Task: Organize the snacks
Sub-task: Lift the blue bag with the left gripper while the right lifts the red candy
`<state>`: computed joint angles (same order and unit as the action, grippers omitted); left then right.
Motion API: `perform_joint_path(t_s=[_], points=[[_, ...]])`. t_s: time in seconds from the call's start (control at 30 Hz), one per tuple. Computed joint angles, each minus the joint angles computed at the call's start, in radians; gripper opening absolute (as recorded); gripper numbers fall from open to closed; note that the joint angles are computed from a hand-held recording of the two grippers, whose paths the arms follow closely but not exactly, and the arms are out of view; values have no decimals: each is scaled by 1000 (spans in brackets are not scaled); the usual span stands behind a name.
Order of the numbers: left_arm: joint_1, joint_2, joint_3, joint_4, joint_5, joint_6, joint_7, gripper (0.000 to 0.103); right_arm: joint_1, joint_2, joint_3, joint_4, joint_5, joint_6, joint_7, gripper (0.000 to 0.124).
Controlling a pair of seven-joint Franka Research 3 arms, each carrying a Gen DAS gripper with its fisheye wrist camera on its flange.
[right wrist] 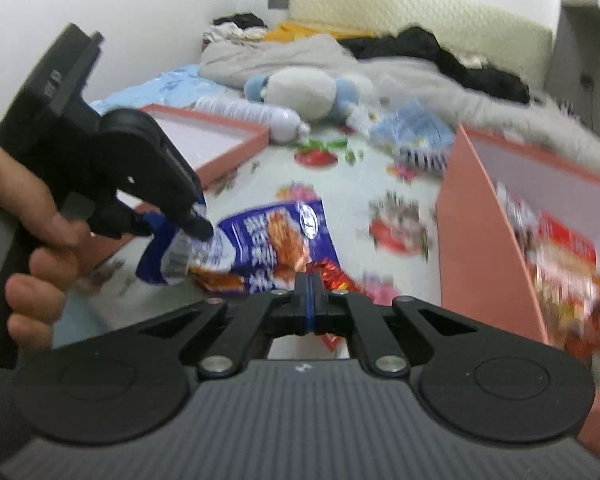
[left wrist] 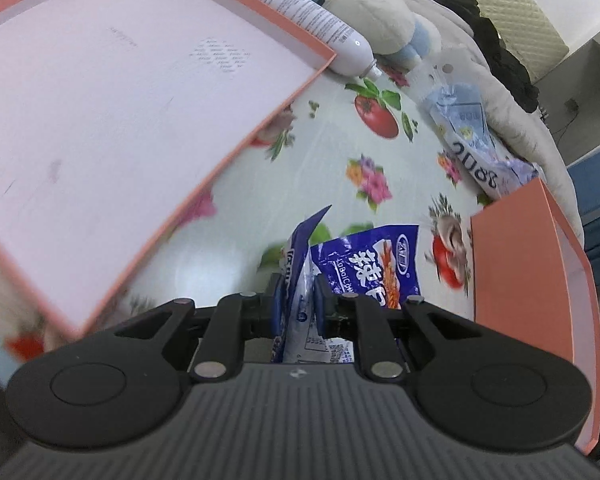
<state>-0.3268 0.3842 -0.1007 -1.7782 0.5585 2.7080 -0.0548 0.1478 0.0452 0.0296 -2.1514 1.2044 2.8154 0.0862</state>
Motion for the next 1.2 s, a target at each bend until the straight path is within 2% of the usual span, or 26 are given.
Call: perform_joint_path(t_s=[0.13, 0.23, 0.33, 0.4, 0.43, 0.47, 0.53, 0.6, 0.77, 0.87, 1.0, 1.1, 1.2], points=[[-19, -43, -21, -39, 10, -44, 20, 20, -16, -54, -25, -65, -112, -80, 133, 3], [-2, -68, -57, -72, -30, -44, 86, 26, -15, -98, -37, -119, -154, -89, 158, 3], [19, -91, -90, -102, -87, -37, 197, 42, -18, -123, -51, -145, -221, -119, 254, 6], [25, -106, -101, -116, -114, -42, 262, 60, -20, -136, -57, -157, -257, -125, 313, 9], [23, -111, -103, -117, -116, -49, 293, 64, -21, -141, -57, -162, -284, -118, 354, 10], [29, -117, -113, -120, -132, -55, 346, 73, -21, -148, -59, -168, -300, -113, 384, 16], [36, -136, -122, -138, -153, -45, 431, 80, -18, -162, -70, -173, -290, -123, 398, 30], [32, -158, -120, -151, -145, -50, 487, 88, -14, -171, -74, -178, -280, -110, 422, 60], [40, -188, -117, -151, -136, -52, 644, 91, 7, -164, -70, -174, -236, -37, 442, 63], [67, -173, -134, -130, -193, -21, 809, 95, 17, -131, -59, -160, -244, 11, 481, 63], [87, -104, -162, -41, -276, -63, 1055, 97, 16, -84, -42, -145, -332, 56, 577, 63], [85, -40, -169, 28, -316, -109, 1181, 97, 13, -56, -34, -134, -388, 80, 637, 63], [57, 12, -148, 88, -292, -159, 1238, 97, 7, -29, -28, -124, -483, 103, 726, 63]])
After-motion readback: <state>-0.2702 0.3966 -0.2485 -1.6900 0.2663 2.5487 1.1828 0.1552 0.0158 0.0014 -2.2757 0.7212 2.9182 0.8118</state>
